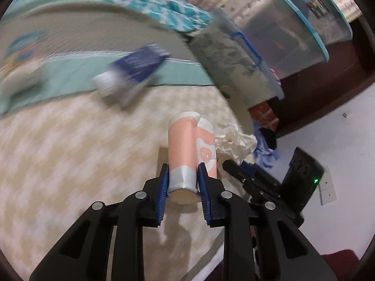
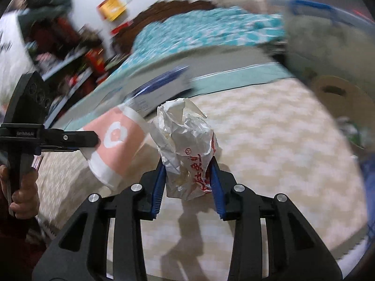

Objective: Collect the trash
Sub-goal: 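Carry cup and bag over the beige bin and open both tools, then grasp the white packet with the left tool while the right tool grasps the milk carton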

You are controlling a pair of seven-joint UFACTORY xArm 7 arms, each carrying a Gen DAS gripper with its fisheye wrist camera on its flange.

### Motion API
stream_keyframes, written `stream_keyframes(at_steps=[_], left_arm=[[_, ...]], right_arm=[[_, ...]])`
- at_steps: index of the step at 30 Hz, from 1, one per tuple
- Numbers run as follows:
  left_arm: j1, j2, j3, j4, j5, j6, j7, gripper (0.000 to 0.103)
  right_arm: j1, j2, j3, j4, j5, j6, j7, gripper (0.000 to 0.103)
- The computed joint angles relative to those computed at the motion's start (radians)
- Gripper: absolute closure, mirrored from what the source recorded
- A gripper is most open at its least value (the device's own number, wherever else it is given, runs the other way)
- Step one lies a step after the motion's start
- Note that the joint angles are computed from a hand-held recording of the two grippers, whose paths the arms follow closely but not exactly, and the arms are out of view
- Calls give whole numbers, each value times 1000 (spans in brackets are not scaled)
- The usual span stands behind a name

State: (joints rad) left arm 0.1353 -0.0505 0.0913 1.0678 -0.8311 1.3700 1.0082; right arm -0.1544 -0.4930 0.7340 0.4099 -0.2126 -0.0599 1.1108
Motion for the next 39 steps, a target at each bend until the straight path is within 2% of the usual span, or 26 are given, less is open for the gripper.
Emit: stream_keyframes(at_steps=[3,7,9,13,15,16,17,18,20,23,26,28,32,36,39], left_arm=[[-74,11,-69,36,-18,-44,-28,80],[-201,62,-162,99,-27,-161,-71,79],[-256,99,-197,136,-18,-227,-97,78],[-372,226,-271,254,37,-389,-184,74],[-417,278,-293,291,85,-484,-236,60],[-433,299,-300,303,110,-523,-260,49],[-456,329,-303,321,158,-565,-310,28],[-464,350,-307,332,183,-589,-343,30],[-446,369,-324,351,186,-559,-359,33],[-403,325,-340,307,136,-545,-296,33],[-368,240,-325,227,86,-510,-210,33],[-341,167,-298,155,41,-463,-132,33],[-310,37,-218,10,3,-390,-10,32],[-271,-79,-127,-139,30,-367,98,32],[-229,-108,-67,-178,64,-342,120,32]], right_arm=[[75,-137,-159,-141,52,-9,13,65],[69,-258,-310,-259,85,9,-27,65],[55,-255,-385,-272,85,23,-83,65],[53,-147,-520,-259,102,-17,-200,62],[70,-108,-570,-252,119,-32,-249,56],[46,-79,-552,-237,126,-38,-260,49],[41,-82,-537,-240,141,-32,-262,33],[35,-79,-531,-246,157,-57,-261,29],[-2,-79,-492,-256,187,-108,-265,28],[-29,-103,-438,-274,233,-126,-263,28],[-3,-117,-439,-289,267,-135,-250,31],[41,-126,-450,-297,284,-138,-237,33],[98,-126,-413,-283,301,-149,-203,33],[180,-19,-411,-206,291,-186,-205,34],[215,113,-402,-106,290,-201,-234,35]])
